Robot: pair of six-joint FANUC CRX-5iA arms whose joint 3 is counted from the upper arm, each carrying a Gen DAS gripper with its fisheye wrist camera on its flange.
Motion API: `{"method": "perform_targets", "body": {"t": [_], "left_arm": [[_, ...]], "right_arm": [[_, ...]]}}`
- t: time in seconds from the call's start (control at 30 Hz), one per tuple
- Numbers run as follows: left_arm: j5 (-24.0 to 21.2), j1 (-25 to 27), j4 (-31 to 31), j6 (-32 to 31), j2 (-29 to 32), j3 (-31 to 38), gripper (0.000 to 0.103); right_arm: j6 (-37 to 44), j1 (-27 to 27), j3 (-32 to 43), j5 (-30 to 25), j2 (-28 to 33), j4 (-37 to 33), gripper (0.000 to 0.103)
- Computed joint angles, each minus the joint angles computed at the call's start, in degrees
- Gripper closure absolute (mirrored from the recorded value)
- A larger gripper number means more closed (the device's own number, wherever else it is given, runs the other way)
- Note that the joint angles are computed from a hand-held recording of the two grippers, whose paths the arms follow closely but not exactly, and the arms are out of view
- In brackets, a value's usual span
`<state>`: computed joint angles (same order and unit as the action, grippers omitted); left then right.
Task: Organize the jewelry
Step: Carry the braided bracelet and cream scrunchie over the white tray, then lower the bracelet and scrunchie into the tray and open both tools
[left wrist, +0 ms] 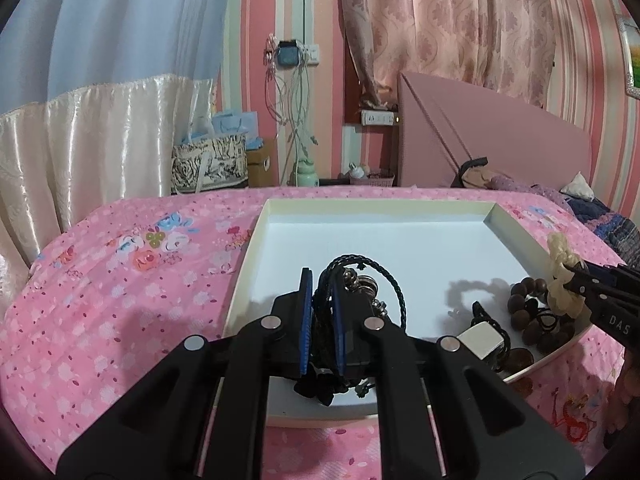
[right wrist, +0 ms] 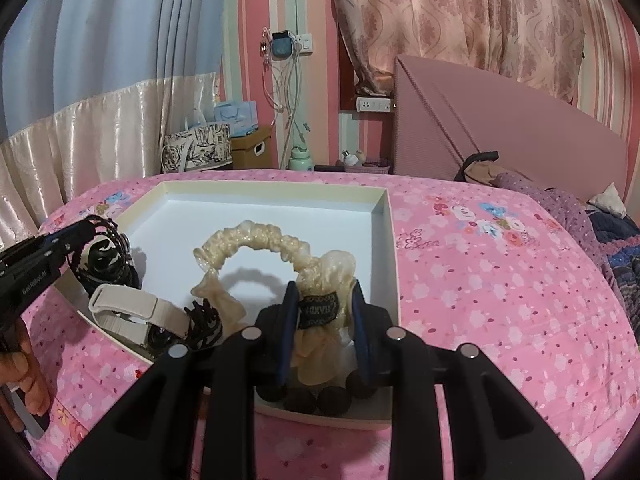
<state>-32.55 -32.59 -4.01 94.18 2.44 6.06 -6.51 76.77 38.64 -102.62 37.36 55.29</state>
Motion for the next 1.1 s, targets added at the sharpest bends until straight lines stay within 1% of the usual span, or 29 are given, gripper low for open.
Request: {"method": "perform_targets", "body": {"t": [0.17, 0.27, 0.37, 0.47, 0.6, 0.7, 0.73, 0.83, 0.97, 1.1], "left_arm": [[-1.5, 0.3, 1.1, -0.4, 1.2, 1.2, 0.094], [-2.0, 0.4, 2.3, -1.7, 1.8, 1.5, 0.094], [-2.8, 0.8, 4.9, -3.9, 3.0, 2.2, 0.094], [-2.9, 0.8, 5.0, -3.7, 3.6, 2.7, 0.094], [-3.1, 1.3, 7.2, -5.4, 3.9, 2.8, 0.094], [-3.9, 1.7, 8.3, -5.9, 3.8, 3.6, 0.094], [-4.5, 1.7, 8.0, -6.1, 4.1, 4.7, 0.094], [-5.5, 1.4, 7.1, -5.5, 5.2, 7.3, 0.094], [-7.9, 0.7, 6.4, -3.8, 8.3, 11.0, 0.094], [-8.1, 0.6, 7.5, -3.5, 10.2, 12.3, 0.094]], "right_arm": [[0.2, -0.3, 0.3, 0.2, 0.2, -0.4, 0.077], [0.0, -0.4, -0.1, 0.7, -0.1, -0.6, 0.077], [-0.6, -0.9, -0.7, 1.5, -0.6, -1.6, 0.077], [-1.1, -1.6, -0.9, 2.6, -1.1, -3.1, 0.077], [-0.4, -1.6, 0.6, 2.2, -0.4, -3.2, 0.077], [0.7, -1.9, 3.1, 1.1, 0.3, -3.1, 0.077], [2.1, -2.2, 5.0, 0.4, 1.1, -2.9, 0.076], [5.9, -3.5, 8.7, -0.5, 2.5, -4.8, 0.076], [5.5, -5.0, 8.9, -0.3, 2.6, -7.0, 0.076], [6.0, -6.1, 10.8, -0.5, 3.5, -8.1, 0.076]]}}
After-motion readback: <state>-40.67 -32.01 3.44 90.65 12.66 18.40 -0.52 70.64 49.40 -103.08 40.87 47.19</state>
